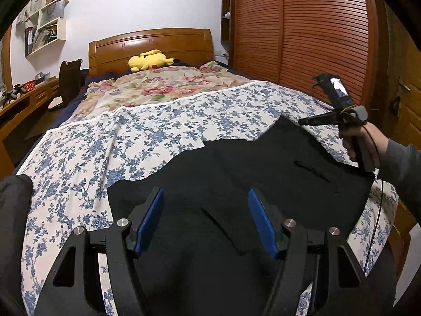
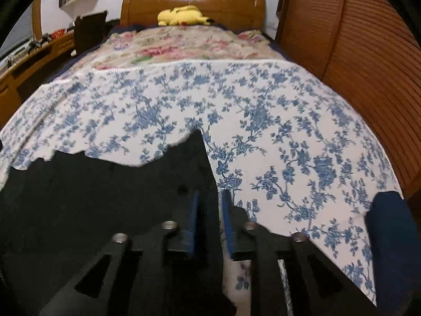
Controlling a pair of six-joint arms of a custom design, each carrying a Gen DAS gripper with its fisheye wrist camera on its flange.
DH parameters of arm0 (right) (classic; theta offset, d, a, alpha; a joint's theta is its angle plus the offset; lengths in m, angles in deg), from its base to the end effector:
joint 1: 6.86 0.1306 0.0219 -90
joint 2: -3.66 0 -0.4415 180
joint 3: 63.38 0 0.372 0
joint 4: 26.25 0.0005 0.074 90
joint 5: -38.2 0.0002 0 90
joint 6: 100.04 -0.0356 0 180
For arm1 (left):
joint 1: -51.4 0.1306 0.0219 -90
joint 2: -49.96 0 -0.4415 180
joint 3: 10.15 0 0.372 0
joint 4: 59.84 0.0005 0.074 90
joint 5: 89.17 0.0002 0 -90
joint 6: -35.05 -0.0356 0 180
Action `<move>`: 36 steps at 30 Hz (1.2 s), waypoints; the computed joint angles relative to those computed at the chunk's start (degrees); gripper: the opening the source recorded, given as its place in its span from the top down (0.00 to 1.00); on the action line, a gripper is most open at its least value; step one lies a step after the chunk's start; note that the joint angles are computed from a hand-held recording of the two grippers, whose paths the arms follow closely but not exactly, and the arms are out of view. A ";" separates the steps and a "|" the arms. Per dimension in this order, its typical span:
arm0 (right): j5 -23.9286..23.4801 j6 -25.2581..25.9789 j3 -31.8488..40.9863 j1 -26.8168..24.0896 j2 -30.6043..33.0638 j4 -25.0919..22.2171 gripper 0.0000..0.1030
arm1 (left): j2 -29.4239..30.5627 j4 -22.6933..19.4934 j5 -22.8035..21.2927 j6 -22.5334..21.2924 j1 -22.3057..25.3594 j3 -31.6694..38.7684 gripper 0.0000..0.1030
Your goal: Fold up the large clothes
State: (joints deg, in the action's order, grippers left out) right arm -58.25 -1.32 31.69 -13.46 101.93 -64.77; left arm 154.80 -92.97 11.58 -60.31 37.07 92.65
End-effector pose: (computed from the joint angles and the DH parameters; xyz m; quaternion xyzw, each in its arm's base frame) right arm 0.5352 -0.0584 0.4738 -0.0399 0.9105 -0.0035 0.4115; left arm 0.5754 -0.1544 0.4812 0.1936 0.8634 -0.1187 0.4505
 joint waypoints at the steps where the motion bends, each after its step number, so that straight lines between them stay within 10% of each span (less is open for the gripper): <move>1: -1.60 0.05 -0.73 -0.37 -1.58 -0.48 0.62 | -0.05 -0.13 0.21 -0.07 -0.03 -0.06 0.35; 14: -12.00 10.15 -19.73 -1.24 -18.23 -2.35 0.55 | -3.03 1.19 2.17 -0.70 -1.76 -3.80 0.35; 36: -11.25 9.26 -30.39 -8.05 -26.14 -2.07 0.55 | -6.60 1.08 1.07 -1.39 -3.53 -9.80 0.35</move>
State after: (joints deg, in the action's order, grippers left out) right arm -69.50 7.94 1.29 -21.51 75.79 -66.84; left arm 148.20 -91.89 12.65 -61.70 33.53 82.86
